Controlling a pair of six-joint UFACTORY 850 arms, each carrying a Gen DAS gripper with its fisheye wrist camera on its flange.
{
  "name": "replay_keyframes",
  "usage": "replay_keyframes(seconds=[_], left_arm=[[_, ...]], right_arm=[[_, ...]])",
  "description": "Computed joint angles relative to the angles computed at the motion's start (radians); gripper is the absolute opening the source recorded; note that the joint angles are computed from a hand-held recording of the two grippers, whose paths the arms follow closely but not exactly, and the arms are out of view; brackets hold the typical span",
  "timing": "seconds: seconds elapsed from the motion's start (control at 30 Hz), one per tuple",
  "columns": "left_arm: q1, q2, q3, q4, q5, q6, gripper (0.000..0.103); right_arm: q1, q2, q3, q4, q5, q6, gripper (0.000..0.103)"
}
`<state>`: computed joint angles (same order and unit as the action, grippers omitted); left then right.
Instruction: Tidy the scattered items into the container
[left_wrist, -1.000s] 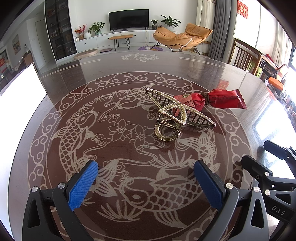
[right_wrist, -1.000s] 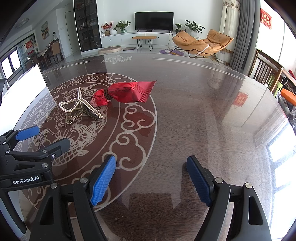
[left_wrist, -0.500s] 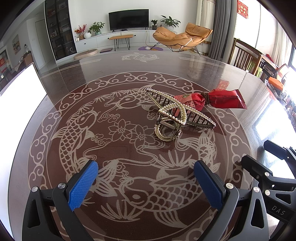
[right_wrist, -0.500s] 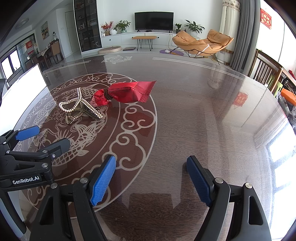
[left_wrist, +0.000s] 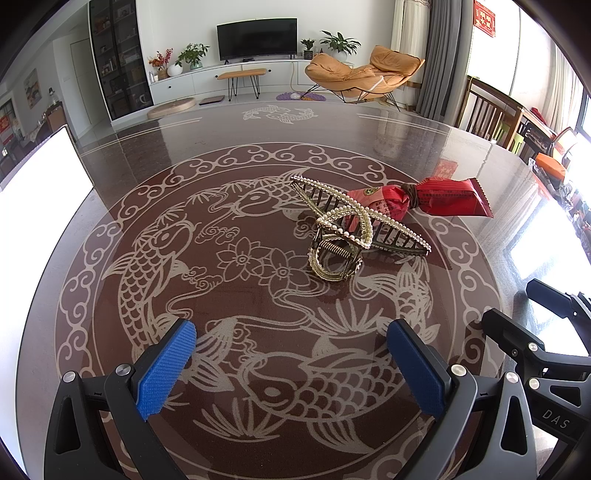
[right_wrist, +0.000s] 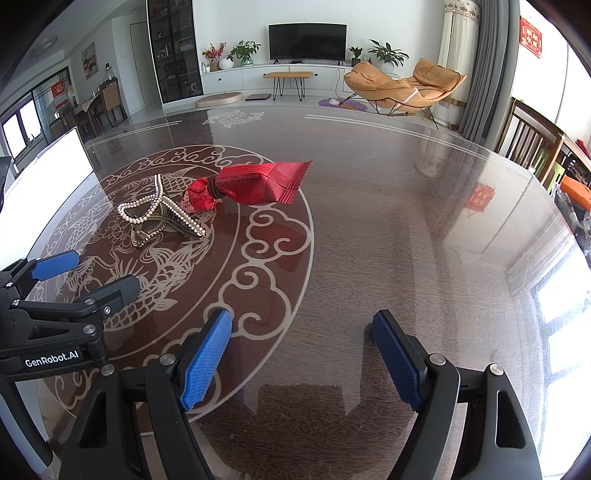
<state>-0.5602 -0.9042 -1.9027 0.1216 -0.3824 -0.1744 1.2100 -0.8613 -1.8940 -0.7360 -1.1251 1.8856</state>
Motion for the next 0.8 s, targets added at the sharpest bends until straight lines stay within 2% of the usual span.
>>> replay_keyframes(seconds=[0.8], left_arm=[[0.0,0.0,0.0,0.0,0.0,0.0,0.103]], right_arm=[[0.0,0.001,0.005,-0.001,0.003,0.002,0.08]])
